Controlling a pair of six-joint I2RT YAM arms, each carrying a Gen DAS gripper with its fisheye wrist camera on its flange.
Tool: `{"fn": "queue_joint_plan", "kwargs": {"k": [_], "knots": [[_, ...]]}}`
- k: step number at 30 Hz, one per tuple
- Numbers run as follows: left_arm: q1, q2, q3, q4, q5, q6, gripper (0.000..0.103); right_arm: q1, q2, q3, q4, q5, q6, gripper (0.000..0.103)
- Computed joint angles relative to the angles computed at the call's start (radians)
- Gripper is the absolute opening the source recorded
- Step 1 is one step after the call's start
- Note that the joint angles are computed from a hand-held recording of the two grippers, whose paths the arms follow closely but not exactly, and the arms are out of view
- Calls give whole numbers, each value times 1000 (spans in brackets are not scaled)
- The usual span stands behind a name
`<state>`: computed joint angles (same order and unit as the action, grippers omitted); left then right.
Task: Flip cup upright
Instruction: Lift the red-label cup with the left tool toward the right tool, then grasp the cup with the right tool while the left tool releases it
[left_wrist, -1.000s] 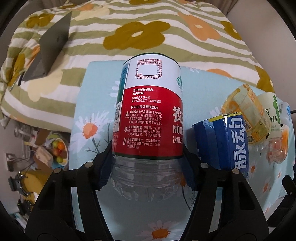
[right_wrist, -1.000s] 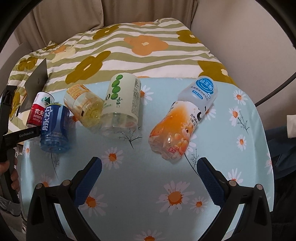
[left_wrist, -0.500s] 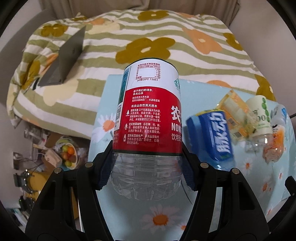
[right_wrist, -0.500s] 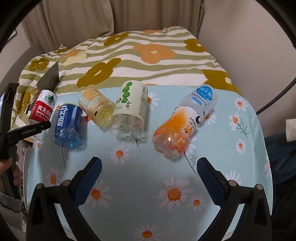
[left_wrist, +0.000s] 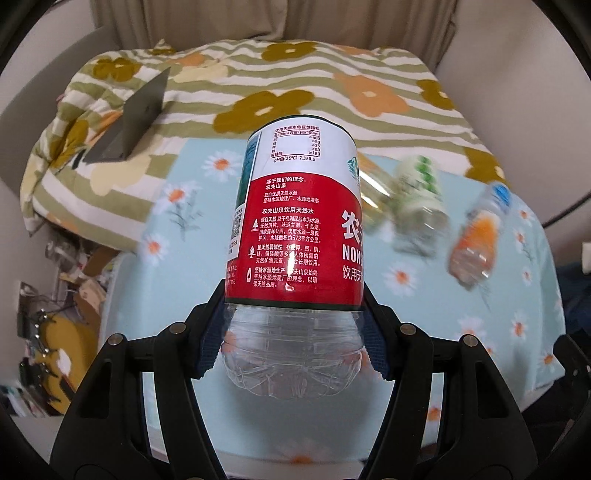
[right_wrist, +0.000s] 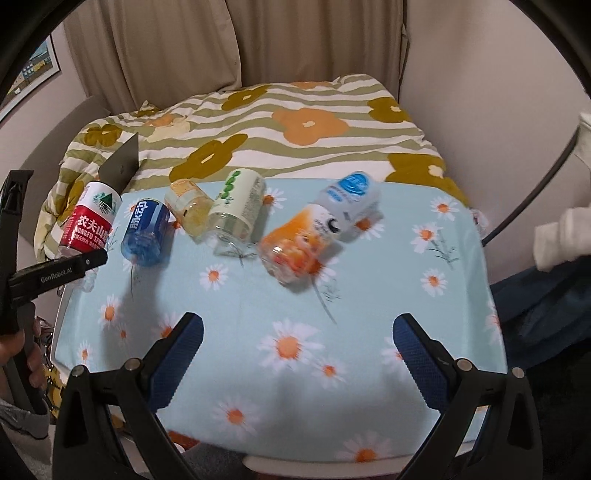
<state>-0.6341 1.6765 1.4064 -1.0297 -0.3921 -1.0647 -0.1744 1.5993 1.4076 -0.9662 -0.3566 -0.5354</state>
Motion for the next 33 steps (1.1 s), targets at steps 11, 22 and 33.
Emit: {"fn": "queue_joint_plan", "kwargs": {"k": [11, 22, 33], "knots": [[-214, 257, 190, 71, 6, -149, 69, -214, 54, 10, -41, -79, -239, 103], [-234, 404, 200, 183, 61, -168, 69, -257, 88, -54, 16, -48, -302, 103], [-236, 443, 245, 152, 64, -181, 70, -272, 121, -35, 0, -50, -303, 103]]}}
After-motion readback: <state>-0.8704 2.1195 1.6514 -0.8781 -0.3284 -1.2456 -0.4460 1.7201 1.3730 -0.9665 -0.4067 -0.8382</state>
